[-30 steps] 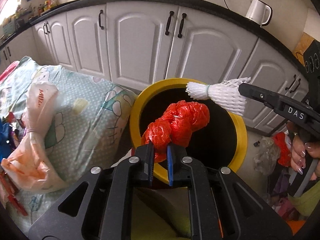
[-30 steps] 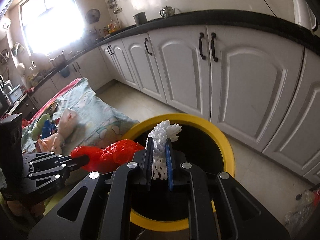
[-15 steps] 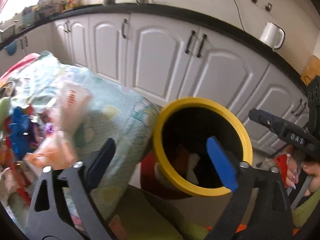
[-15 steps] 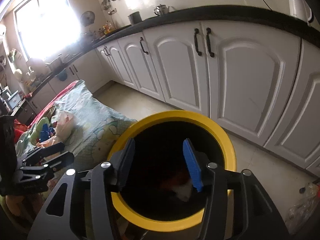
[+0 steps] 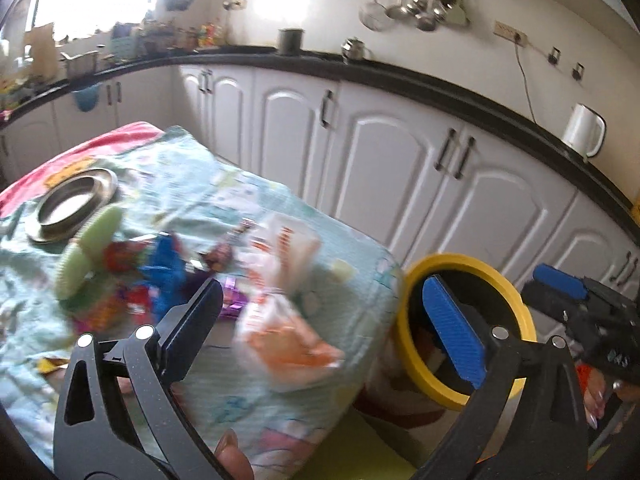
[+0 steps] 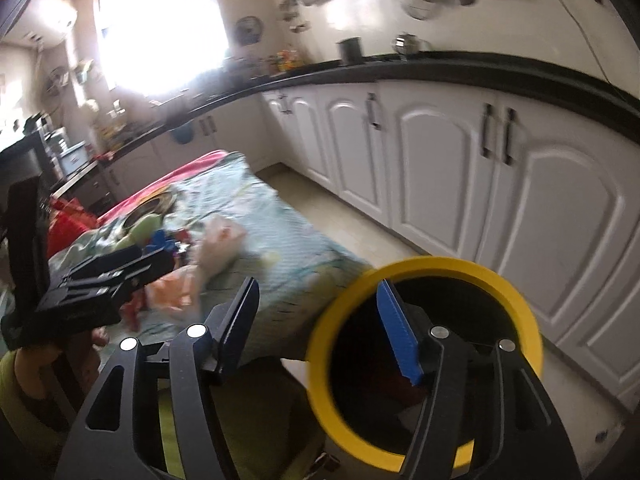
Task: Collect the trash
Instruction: 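Move both tools back over the bed toward the green sponge and red wrapper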
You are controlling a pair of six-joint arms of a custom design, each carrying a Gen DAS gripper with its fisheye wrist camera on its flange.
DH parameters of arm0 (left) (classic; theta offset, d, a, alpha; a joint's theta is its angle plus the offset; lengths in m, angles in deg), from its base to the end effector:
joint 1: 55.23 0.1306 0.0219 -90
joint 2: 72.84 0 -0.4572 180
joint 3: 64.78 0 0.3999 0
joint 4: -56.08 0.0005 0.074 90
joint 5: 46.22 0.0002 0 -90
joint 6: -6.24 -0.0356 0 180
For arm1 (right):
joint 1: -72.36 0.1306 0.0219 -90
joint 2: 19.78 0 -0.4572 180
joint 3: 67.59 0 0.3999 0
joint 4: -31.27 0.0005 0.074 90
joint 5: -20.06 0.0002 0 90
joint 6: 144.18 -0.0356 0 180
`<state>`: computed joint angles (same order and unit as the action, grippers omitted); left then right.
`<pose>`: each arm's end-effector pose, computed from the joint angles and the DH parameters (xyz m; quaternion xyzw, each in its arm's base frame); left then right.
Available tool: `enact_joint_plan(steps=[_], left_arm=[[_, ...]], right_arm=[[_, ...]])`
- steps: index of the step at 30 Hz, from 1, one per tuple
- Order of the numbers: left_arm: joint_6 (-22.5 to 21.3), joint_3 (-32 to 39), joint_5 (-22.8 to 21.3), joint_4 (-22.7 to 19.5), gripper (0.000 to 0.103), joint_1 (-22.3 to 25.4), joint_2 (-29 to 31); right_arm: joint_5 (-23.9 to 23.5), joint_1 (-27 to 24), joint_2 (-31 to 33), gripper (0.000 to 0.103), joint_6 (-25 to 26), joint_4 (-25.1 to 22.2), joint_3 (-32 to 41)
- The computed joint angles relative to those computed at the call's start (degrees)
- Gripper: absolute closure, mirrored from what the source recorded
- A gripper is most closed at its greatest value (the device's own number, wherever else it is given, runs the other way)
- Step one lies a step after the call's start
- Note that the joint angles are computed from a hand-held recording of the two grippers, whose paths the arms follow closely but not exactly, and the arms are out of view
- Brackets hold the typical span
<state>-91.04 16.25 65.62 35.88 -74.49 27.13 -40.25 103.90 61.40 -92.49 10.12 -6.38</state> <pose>0.5262 -0.1984 0.3834 0.2827 0.8444 -0.2141 0.4015 0.3560 0.1972 0.3767 0.1578 0.8722 0.0377 0.4614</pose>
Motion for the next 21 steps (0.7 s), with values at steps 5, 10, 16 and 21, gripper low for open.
enact_joint_plan(steps=[5, 10, 16, 21], left_arm=[[1.49, -0.27, -0.22, 2.13, 0.011, 2.79, -0.47], [3.0, -0.03, 0.07, 3.46, 0.011, 5.42, -0.53], [4.5, 0.23, -0.02, 4.92, 0.011, 8.04, -0.34], [5.53, 0.96, -0.13, 5.11, 0.011, 10.34, 0.46]], right_arm=[[-1.25, 1.8, 3.23, 0.043, 3.13, 0.31, 3.64], [-3.03, 3.37, 6.2, 0.043, 5.54, 0.3, 7.05], [-5.53, 5.02, 10.38, 0.043, 7.85, 0.52, 11.5], [-7.54, 6.15, 13.55, 0.043, 10.14, 0.22, 14.43]])
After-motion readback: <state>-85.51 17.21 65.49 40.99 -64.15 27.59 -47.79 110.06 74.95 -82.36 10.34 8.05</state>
